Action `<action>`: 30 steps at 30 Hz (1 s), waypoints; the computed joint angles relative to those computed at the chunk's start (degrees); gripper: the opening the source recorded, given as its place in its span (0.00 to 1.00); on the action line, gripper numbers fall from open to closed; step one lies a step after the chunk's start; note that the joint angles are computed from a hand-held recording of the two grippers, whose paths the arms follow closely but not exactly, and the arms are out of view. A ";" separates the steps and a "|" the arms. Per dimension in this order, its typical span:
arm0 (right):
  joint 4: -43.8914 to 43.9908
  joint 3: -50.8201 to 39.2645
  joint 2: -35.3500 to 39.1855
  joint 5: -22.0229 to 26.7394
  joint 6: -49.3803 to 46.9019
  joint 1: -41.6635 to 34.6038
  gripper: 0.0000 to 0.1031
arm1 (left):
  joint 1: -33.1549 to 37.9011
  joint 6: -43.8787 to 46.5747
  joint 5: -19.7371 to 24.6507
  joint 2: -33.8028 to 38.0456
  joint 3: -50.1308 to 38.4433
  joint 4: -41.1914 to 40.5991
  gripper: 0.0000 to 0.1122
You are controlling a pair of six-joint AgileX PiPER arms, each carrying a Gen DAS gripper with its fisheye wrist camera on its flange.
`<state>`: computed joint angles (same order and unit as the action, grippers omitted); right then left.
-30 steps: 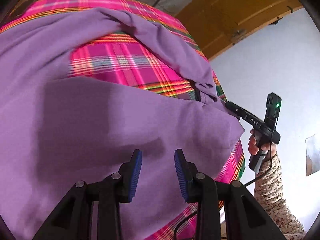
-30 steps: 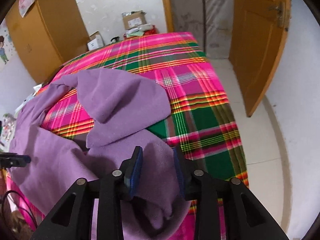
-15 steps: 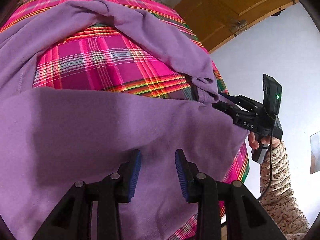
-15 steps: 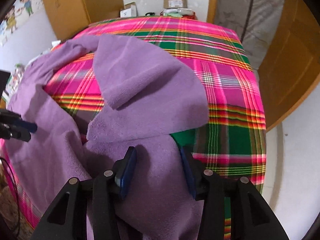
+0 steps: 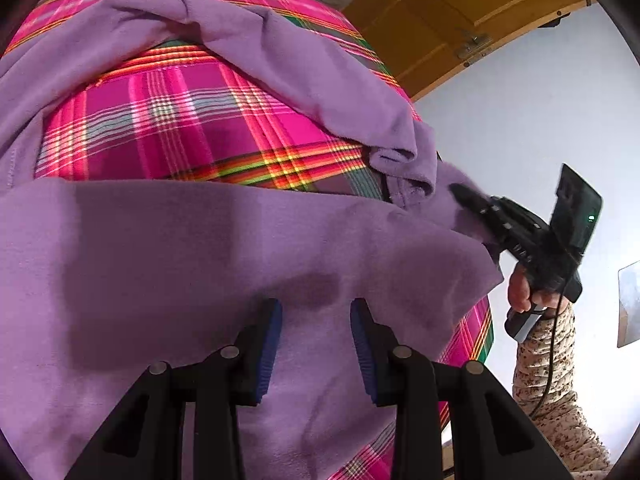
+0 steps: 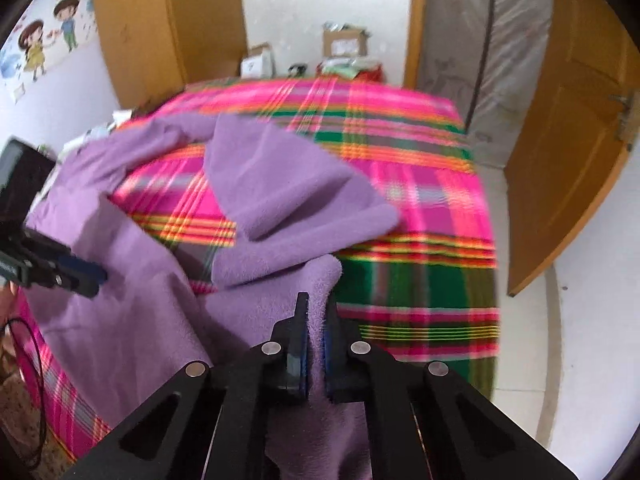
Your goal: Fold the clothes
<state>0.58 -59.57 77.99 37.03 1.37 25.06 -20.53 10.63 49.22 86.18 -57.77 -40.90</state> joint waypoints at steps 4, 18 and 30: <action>-3.83 3.13 -4.76 -2.98 6.34 -1.70 0.05 | -0.88 0.07 0.27 0.36 -0.68 -0.22 0.32; 3.19 14.83 -18.42 -10.72 9.63 -18.70 0.05 | -4.13 -1.37 -0.45 2.82 -3.08 -0.60 0.32; 2.67 18.05 -17.54 -7.20 17.23 -25.42 0.05 | -5.23 -2.07 0.47 2.95 -4.04 1.16 0.32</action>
